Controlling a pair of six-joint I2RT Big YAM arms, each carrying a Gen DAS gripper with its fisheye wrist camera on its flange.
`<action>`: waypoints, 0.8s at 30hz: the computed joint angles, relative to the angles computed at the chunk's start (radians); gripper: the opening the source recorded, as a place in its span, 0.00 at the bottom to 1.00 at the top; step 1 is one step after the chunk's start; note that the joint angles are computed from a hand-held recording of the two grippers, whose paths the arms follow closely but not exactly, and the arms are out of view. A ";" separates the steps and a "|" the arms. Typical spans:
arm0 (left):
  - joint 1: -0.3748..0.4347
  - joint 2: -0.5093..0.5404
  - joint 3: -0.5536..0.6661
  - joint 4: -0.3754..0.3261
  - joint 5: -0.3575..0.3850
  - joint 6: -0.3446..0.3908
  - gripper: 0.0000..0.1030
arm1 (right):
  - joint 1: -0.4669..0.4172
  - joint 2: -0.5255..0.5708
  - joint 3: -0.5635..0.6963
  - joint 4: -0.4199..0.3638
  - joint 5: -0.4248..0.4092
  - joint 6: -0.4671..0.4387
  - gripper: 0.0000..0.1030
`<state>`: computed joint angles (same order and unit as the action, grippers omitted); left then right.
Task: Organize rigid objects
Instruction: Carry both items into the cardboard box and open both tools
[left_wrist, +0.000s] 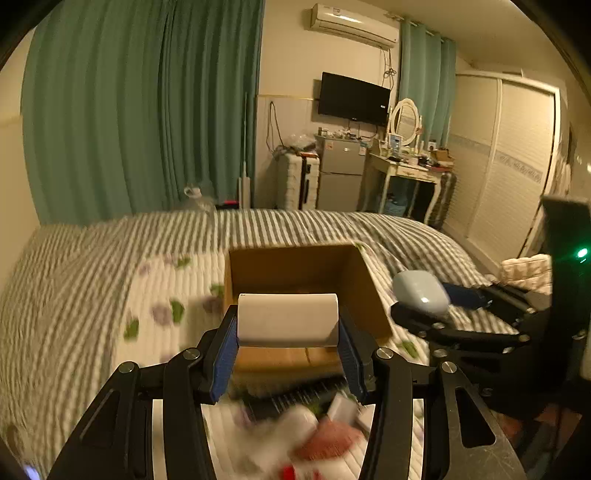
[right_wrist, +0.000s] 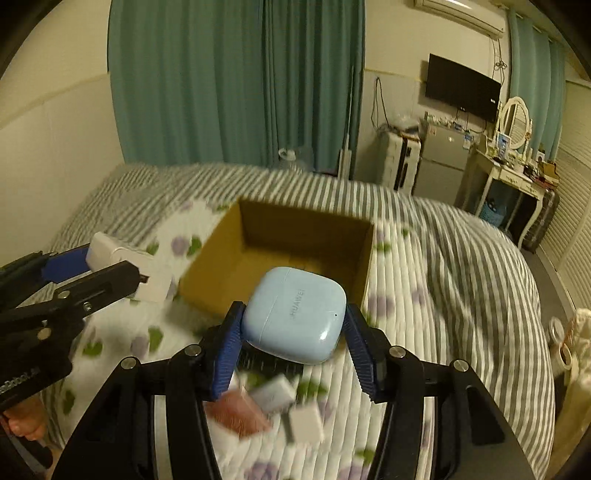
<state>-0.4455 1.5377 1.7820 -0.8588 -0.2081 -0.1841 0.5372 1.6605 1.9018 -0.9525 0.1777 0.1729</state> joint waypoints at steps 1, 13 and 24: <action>0.005 0.031 0.033 -0.002 -0.005 0.010 0.49 | -0.011 0.028 0.045 -0.007 -0.004 -0.011 0.52; 0.059 0.386 0.308 -0.046 0.045 -0.001 0.49 | -0.107 0.304 0.342 -0.048 -0.072 -0.084 0.52; 0.065 0.465 0.361 -0.140 0.088 0.005 0.51 | -0.137 0.345 0.309 0.019 -0.149 -0.096 0.52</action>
